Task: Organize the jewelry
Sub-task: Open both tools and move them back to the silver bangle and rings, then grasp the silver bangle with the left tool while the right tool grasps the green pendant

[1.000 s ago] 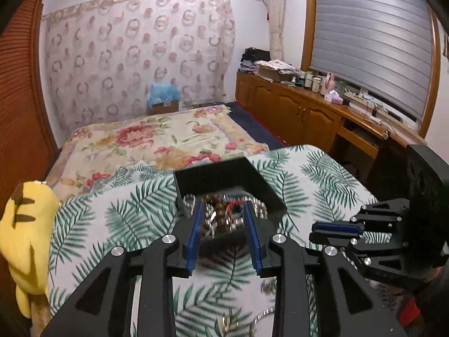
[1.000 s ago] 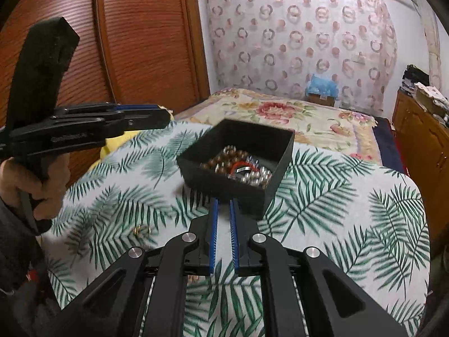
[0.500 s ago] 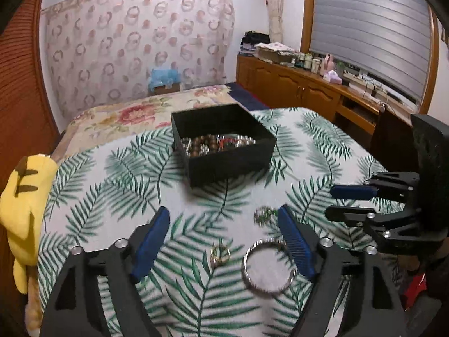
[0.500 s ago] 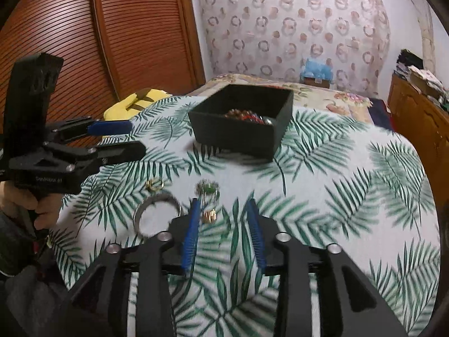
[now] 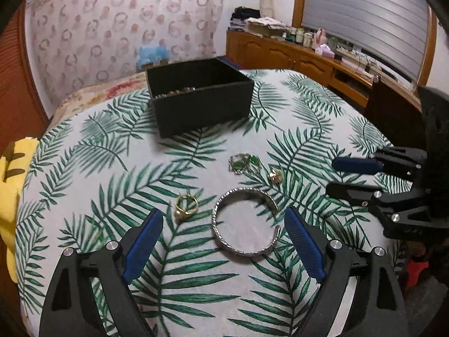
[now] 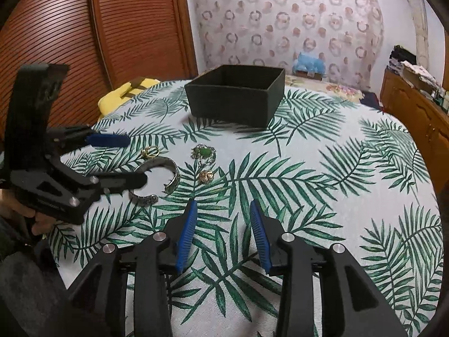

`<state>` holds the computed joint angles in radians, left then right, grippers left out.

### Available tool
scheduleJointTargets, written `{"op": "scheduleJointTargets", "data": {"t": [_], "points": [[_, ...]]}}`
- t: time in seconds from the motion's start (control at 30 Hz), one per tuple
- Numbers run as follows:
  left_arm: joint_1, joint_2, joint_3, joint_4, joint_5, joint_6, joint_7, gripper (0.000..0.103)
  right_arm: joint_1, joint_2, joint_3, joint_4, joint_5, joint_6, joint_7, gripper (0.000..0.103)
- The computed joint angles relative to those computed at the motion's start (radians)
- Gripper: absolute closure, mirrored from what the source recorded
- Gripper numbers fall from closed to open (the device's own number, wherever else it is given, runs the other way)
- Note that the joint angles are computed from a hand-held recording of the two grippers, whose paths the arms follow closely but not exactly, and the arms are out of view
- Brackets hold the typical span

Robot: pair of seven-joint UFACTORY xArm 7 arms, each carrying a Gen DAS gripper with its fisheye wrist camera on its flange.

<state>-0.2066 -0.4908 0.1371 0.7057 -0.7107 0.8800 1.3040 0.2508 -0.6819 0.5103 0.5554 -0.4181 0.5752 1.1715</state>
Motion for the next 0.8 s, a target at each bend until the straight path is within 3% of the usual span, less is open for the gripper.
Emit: {"op": "scheduleJointTargets", "data": {"t": [0.33,0.47,0.67,0.73,0.8], "points": [[-0.011,0.011,-0.024,-0.018,0.035,-0.018,-0.011,0.018,-0.006,-0.022,0.000,-0.020,-0.002,-0.022,0.019,0.062],[-0.023,-0.011,-0.036,-0.051,0.040,-0.066,0.005,0.020,-0.010,-0.025,0.002,-0.026,0.000,-0.035,0.021,0.062],[-0.047,-0.033,-0.010,-0.063,0.034,-0.056,0.040,0.038,-0.015,-0.024,0.007,-0.027,0.002,-0.039,0.020,0.062],[-0.050,-0.039,-0.002,-0.066,0.027,-0.050,0.052,0.049,-0.016,-0.023,0.007,-0.026,0.003,-0.037,0.019,0.062],[-0.050,-0.042,0.002,-0.067,0.026,-0.042,0.059,0.049,-0.015,-0.018,0.007,-0.024,0.005,-0.035,0.018,0.062]]}}
